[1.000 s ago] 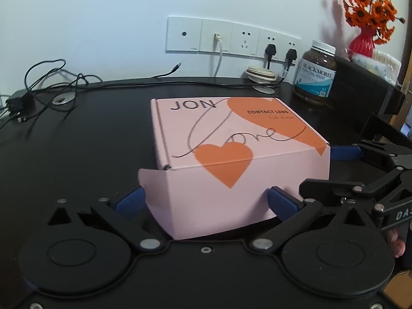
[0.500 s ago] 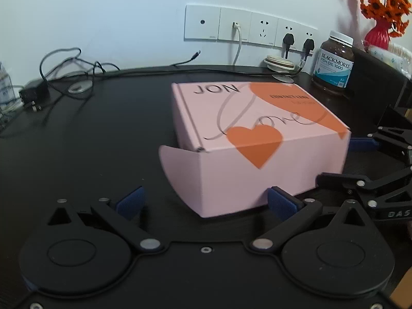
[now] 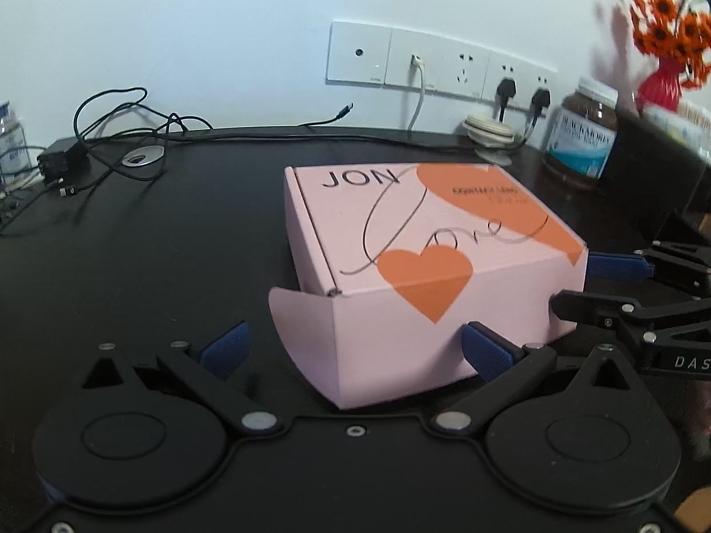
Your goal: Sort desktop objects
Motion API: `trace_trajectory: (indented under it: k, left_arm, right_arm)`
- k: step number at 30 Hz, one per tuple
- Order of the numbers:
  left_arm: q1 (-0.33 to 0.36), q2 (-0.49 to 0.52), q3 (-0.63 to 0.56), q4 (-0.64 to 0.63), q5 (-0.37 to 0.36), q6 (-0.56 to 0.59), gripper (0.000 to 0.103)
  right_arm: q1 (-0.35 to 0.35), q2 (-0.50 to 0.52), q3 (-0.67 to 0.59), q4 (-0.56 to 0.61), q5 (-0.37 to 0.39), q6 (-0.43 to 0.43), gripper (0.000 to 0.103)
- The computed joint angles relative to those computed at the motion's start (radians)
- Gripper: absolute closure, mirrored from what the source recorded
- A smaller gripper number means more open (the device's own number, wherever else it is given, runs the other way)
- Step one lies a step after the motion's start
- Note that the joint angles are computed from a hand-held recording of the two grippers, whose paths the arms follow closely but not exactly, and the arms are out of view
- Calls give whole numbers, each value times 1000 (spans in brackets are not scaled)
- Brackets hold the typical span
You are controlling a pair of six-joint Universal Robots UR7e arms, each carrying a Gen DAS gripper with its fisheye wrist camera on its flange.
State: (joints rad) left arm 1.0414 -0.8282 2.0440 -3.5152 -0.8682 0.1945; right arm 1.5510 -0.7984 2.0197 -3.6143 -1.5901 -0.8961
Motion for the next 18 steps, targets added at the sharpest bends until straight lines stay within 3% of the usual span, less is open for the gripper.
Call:
trace_trajectory:
  k: [3, 10, 14, 18]
  left_arm:
    - [5, -12, 7, -22, -26, -29, 0]
    - [12, -13, -11, -13, -37, -111, 0]
    - [2, -11, -7, -39, -22, -94, 0]
    - [-6, -4, -5, -93, -10, -46, 0]
  right_arm:
    - [-14, -10, 0, -10, 70, 78, 31]
    - [-14, 30, -91, 16, 86, 333, 31]
    - [0, 51, -134, 83, 49, 374, 33]
    - [6, 59, -115, 51, 47, 364, 33]
